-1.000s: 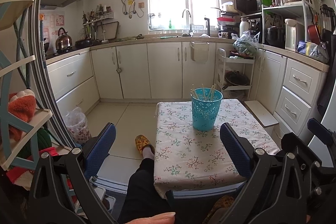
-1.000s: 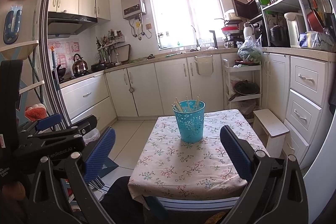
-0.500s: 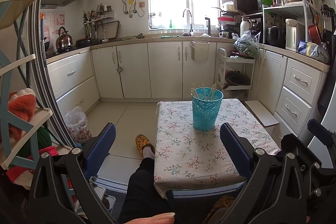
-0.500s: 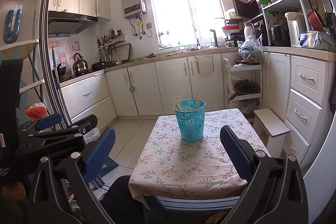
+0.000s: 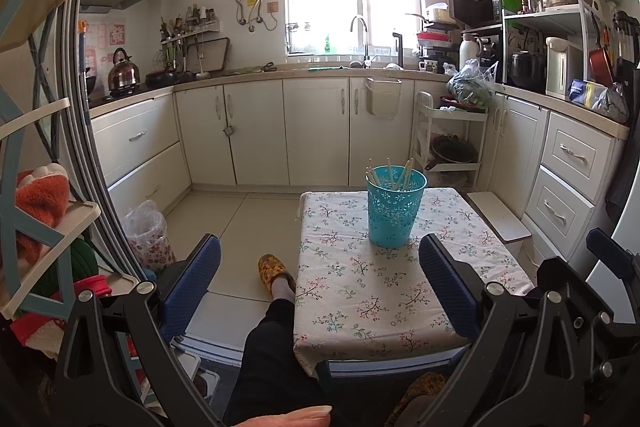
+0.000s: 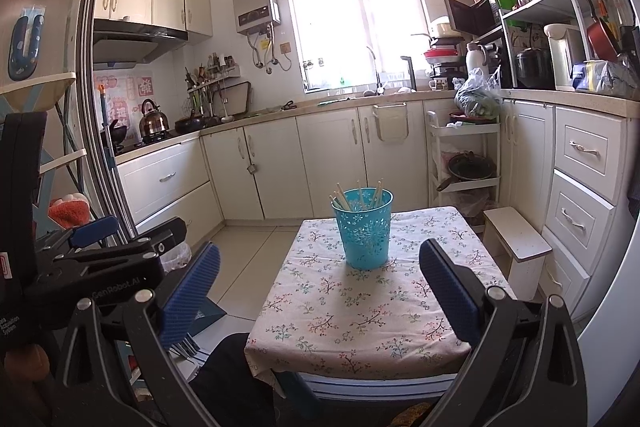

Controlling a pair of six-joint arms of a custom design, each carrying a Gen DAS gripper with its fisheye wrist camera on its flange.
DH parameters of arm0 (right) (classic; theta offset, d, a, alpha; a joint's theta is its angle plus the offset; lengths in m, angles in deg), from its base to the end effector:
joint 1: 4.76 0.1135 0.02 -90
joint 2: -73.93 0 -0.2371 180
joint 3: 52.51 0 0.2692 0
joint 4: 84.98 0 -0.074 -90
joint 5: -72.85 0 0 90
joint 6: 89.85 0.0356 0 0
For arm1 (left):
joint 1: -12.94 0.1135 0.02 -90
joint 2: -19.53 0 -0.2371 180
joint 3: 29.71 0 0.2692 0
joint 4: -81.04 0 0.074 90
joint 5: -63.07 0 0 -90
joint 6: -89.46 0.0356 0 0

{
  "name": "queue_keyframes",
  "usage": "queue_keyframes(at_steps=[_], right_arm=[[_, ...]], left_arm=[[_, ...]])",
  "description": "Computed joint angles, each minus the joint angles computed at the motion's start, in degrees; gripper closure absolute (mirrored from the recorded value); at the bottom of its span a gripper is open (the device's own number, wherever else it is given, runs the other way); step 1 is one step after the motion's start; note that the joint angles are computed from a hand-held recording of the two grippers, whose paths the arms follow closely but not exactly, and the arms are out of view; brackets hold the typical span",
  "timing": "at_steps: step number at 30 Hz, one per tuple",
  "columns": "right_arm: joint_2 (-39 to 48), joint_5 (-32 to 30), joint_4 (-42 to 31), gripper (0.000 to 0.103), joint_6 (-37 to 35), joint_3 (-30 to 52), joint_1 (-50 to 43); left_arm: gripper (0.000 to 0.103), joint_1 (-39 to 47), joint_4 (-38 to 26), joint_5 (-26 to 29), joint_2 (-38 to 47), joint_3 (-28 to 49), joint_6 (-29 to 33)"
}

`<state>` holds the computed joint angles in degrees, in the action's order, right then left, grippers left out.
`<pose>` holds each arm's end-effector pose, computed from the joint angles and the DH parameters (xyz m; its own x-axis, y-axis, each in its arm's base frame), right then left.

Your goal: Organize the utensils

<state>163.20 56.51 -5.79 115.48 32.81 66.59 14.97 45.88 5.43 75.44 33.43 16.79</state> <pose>0.1168 0.2393 0.2508 -0.1793 0.2639 -0.9477 0.4270 0.8887 0.1667 0.2466 -0.0103 0.2950 -0.3150 0.2406 -0.9181 0.5620 0.8268 0.0239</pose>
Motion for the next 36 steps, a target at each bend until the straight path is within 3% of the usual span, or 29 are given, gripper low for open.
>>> queue_keyframes(at_steps=[36], right_arm=[[-0.87,-0.21,0.49,0.007,-0.18,-1.27,0.43]], left_arm=[[0.008,0.74,0.42,0.38,-0.48,-1.14,-0.05]])
